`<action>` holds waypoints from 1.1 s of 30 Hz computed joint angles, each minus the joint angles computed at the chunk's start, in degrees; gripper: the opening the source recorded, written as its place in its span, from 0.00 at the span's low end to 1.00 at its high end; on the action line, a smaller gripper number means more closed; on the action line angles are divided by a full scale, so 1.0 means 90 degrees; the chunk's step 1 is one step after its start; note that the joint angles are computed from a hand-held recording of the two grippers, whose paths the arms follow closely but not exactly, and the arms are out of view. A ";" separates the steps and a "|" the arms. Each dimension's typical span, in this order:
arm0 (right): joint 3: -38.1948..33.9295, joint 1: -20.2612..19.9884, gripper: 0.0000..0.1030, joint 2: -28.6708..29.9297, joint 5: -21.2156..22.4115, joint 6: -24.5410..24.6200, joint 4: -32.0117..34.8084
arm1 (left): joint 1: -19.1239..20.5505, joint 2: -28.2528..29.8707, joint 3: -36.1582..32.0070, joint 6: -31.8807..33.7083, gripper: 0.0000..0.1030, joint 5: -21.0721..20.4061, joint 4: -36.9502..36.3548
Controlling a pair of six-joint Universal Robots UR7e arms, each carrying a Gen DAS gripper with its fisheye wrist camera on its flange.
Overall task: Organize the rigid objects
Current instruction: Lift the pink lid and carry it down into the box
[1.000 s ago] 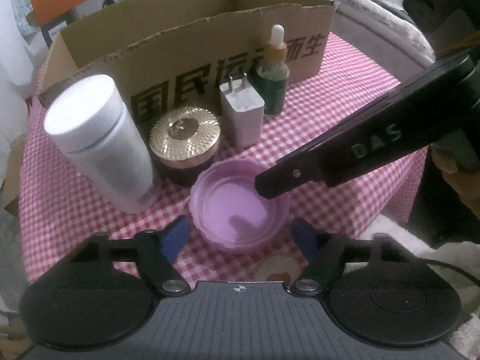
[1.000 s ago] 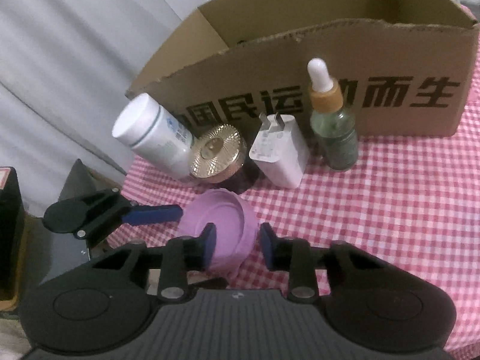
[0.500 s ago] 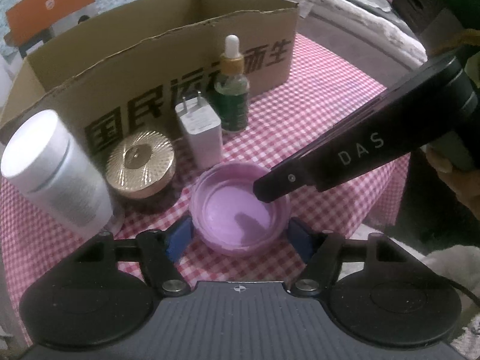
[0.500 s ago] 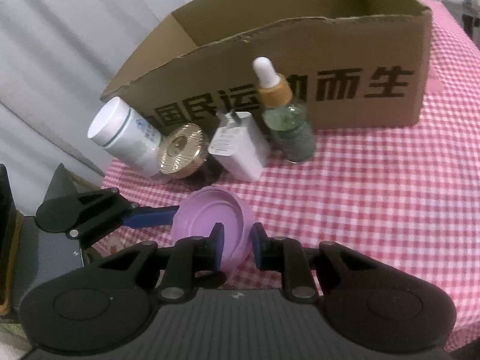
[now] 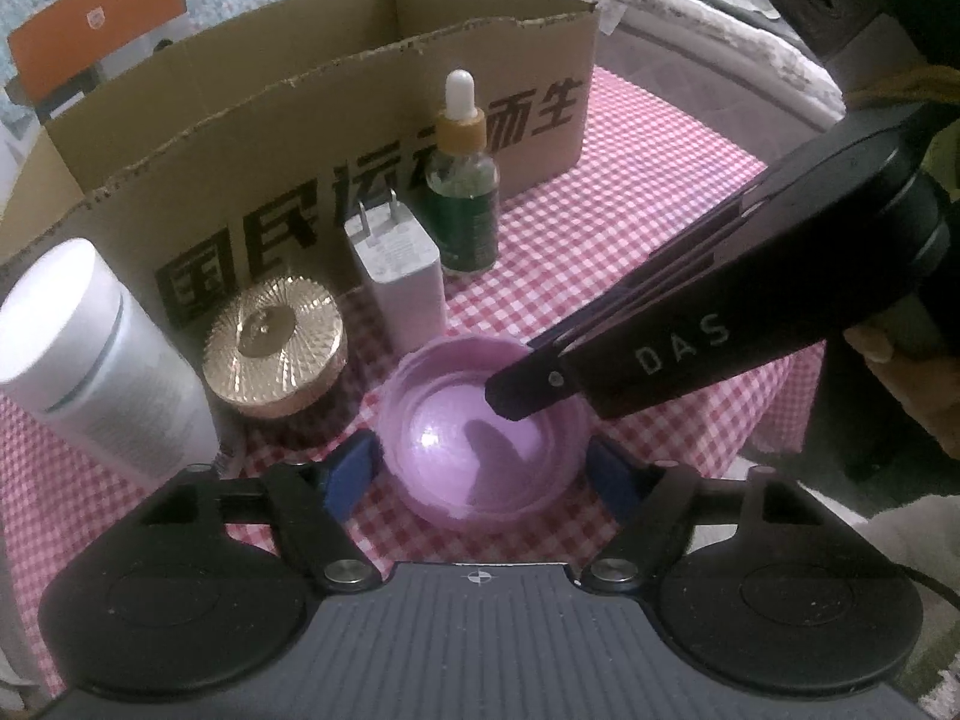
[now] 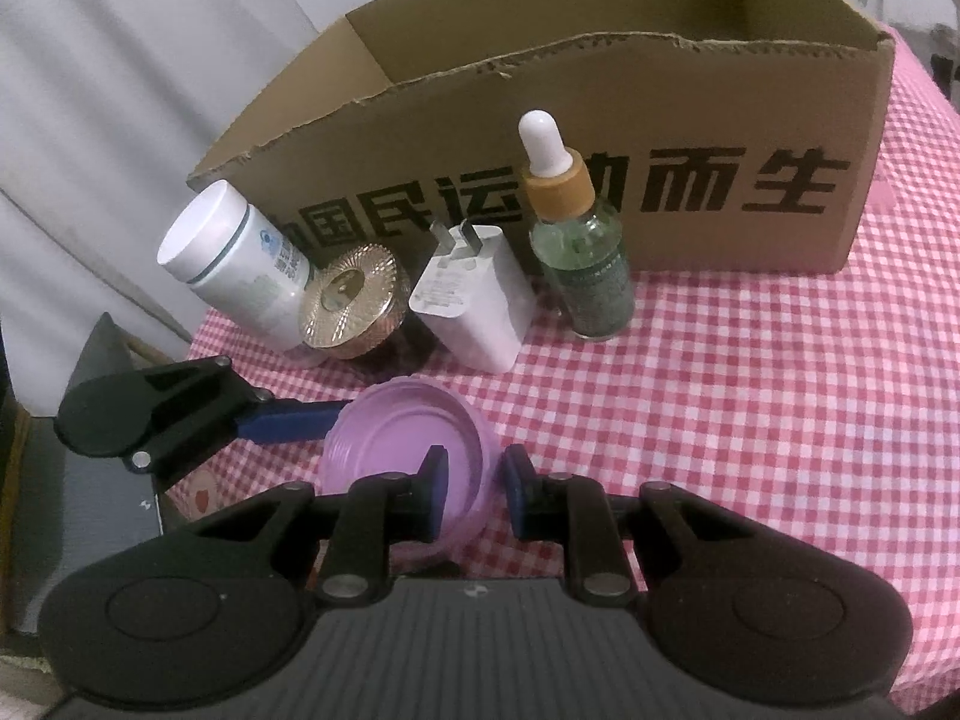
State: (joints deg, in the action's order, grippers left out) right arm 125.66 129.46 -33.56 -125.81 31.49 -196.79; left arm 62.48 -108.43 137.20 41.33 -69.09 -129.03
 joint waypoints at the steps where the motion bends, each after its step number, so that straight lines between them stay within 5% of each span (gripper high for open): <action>1: -0.0010 -0.0001 0.22 0.0014 -0.0011 -0.0033 -0.0022 | -0.0002 0.0011 0.0019 0.0006 0.73 0.0028 -0.0055; 11: -0.0125 0.0251 0.20 0.0137 -0.0225 -0.0082 -0.0126 | -0.0157 -0.0374 0.0029 -0.0055 0.72 -0.0043 0.0040; 20: -0.0448 0.1024 0.21 -0.0266 -0.1110 -0.0672 0.0132 | -0.0895 -0.1005 -0.0253 -0.0078 0.72 -0.0173 0.0047; 26: -0.0866 0.0956 0.21 -0.0591 -0.1181 -0.1895 0.0076 | -0.1005 -0.0157 -0.0943 0.0021 0.72 -0.0218 -0.0320; 33: -0.1461 0.0074 0.21 -0.0968 -0.0443 -0.2494 0.0953 | -0.0749 0.1482 -0.2089 -0.0432 0.72 0.0046 0.0022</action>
State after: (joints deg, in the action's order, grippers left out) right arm 112.51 130.13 -42.27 -129.79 9.04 -188.21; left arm 55.74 -95.09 118.40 37.44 -68.68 -128.83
